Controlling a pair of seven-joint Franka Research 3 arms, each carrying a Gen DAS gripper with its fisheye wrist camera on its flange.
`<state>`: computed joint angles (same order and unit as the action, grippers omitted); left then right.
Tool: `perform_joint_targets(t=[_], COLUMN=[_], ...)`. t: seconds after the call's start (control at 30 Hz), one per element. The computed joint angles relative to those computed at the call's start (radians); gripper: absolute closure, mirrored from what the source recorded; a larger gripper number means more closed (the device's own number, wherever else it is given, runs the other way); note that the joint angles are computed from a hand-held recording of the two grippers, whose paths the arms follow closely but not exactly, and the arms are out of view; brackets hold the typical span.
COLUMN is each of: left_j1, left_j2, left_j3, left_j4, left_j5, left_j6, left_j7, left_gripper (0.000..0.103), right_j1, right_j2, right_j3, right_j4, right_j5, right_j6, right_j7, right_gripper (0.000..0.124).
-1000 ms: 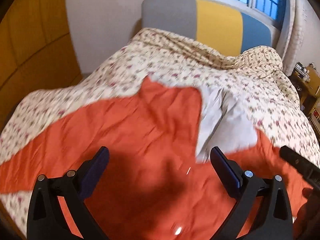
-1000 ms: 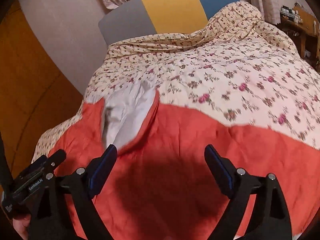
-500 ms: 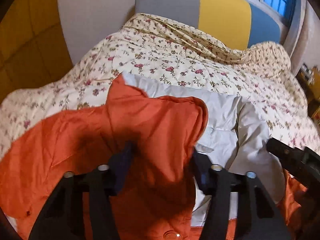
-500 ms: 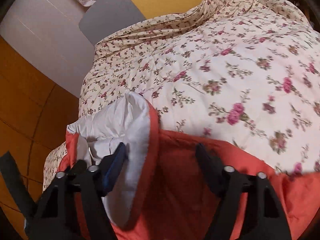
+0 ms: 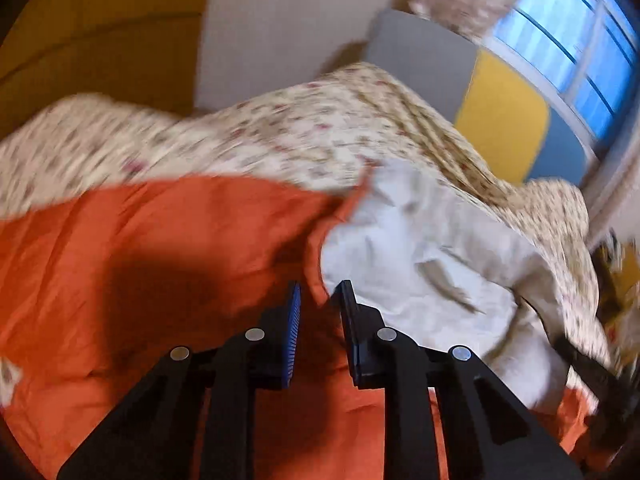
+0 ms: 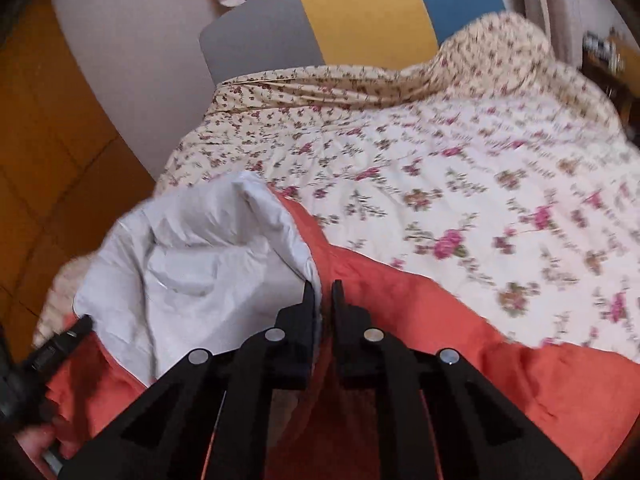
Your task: Fold large clothes
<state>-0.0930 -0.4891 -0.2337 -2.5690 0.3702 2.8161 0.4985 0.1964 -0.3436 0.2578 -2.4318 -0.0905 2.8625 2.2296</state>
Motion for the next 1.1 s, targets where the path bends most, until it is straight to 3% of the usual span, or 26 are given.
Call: perform_joint_targets(t=[0.07, 0.17, 0.33, 0.37, 0.4, 0.43, 0.47, 0.53, 0.6, 0.67, 0.73, 0.77, 0.83, 0.87, 1.1], left_j1=[-0.024, -0.041, -0.015, -0.015, -0.009, 0.032, 0.107, 0.172, 0.146, 0.174, 0.133, 0.113, 0.071, 0.047, 0.024], left_j2=[-0.030, -0.074, -0.106, -0.096, -0.082, -0.088, -0.092, -0.045, 0.043, 0.140, 0.253, 0.302, 0.380, 0.401, 0.187], left_j3=[0.052, 0.111, 0.087, 0.082, 0.072, 0.030, -0.035, -0.096, -0.078, -0.120, -0.100, -0.092, -0.069, -0.047, 0.056], left_j4=[-0.050, -0.124, -0.119, -0.099, -0.072, -0.068, -0.061, 0.016, 0.104, 0.222, 0.332, 0.384, 0.460, 0.472, 0.181], left_j5=[-0.068, -0.139, -0.138, -0.134, -0.126, -0.117, -0.046, 0.039, 0.077, 0.159, 0.171, 0.171, 0.135, 0.063, 0.053], left_j6=[-0.015, 0.010, 0.015, 0.006, 0.010, 0.047, 0.108, 0.098, 0.080, 0.008, -0.058, -0.112, -0.206, -0.228, 0.005], left_j7=[-0.009, 0.006, 0.043, 0.056, 0.061, 0.038, -0.039, -0.048, 0.001, -0.010, 0.062, 0.101, 0.197, 0.280, 0.243], left_gripper=[0.082, 0.095, 0.094, 0.074, 0.030, 0.014, 0.009, 0.009, 0.009, 0.009, 0.009, 0.012, 0.056, 0.089, 0.094], right_j1=[-0.048, -0.058, -0.092, -0.092, -0.089, -0.089, -0.099, -0.118, -0.115, -0.102, -0.095, -0.096, -0.095, -0.090, -0.142], right_j2=[-0.016, -0.014, -0.015, -0.014, -0.018, -0.020, -0.027, -0.042, -0.045, -0.042, -0.039, -0.039, -0.038, -0.038, -0.074], right_j3=[0.045, 0.046, 0.085, 0.082, 0.080, 0.079, 0.089, 0.111, 0.105, 0.090, 0.081, 0.083, 0.081, 0.076, 0.114], right_j4=[-0.017, -0.045, -0.067, -0.075, -0.082, -0.089, -0.095, -0.104, -0.115, -0.123, -0.129, -0.132, -0.136, -0.141, -0.181], right_j5=[-0.066, -0.087, -0.170, -0.175, -0.172, -0.173, -0.183, -0.204, -0.197, -0.174, -0.151, -0.144, -0.126, -0.113, -0.058], right_j6=[-0.025, -0.008, 0.021, 0.038, 0.046, 0.056, 0.061, 0.063, 0.080, 0.095, 0.109, 0.115, 0.125, 0.131, 0.179], right_j7=[0.053, 0.092, 0.138, 0.143, 0.147, 0.150, 0.157, 0.171, 0.167, 0.152, 0.135, 0.131, 0.120, 0.112, 0.125], right_gripper=[0.119, 0.118, 0.118, 0.118, 0.118, 0.118, 0.118, 0.118, 0.118, 0.118, 0.118, 0.118, 0.119, 0.119, 0.119])
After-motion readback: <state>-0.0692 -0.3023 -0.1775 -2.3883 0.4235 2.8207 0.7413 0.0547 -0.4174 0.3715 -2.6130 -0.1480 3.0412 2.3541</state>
